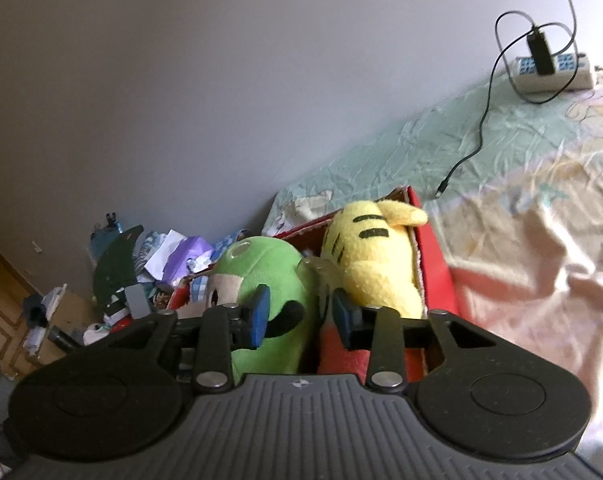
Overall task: Organize objects
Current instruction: 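Lower the green plush into the box beside the yellow tiger, then open the right gripper and withdraw it from the box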
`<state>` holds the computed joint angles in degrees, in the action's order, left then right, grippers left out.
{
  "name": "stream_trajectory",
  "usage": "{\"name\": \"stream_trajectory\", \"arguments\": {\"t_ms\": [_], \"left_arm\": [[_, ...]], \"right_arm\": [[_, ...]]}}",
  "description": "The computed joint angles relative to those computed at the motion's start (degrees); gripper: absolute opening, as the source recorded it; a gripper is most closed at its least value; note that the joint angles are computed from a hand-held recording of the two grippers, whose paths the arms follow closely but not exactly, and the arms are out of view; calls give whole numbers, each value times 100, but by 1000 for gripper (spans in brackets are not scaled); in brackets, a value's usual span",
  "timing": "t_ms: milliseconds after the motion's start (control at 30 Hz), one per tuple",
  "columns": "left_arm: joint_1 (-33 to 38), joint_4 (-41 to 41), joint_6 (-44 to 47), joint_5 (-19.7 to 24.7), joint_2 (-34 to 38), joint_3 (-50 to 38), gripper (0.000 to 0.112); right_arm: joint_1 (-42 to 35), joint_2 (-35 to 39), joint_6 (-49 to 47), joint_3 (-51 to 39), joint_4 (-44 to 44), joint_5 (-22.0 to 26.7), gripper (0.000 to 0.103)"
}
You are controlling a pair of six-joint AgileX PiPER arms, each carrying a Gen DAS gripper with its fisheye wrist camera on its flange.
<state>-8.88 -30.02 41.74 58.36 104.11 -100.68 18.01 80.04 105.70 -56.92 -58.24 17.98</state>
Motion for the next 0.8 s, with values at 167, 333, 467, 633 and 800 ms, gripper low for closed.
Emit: {"name": "stream_trajectory", "arguments": {"t_ms": [167, 333, 467, 633, 800], "left_arm": [[-71, 177, -115, 22, -9, 2, 95], [-176, 389, -269, -6, -108, 101, 95], [-299, 655, -467, -143, -263, 300, 95], [-523, 1146, -866, -402, -535, 602, 95], [-843, 1771, -1611, -519, -754, 802, 95]], "right_arm": [[320, -202, 513, 111, -461, 409, 54], [744, -376, 684, 117, -705, 1070, 60], [943, -410, 286, -73, -306, 1741, 60], [1019, -500, -41, -70, -30, 2032, 65], [1016, -768, -507, 58, 175, 2124, 67]]}}
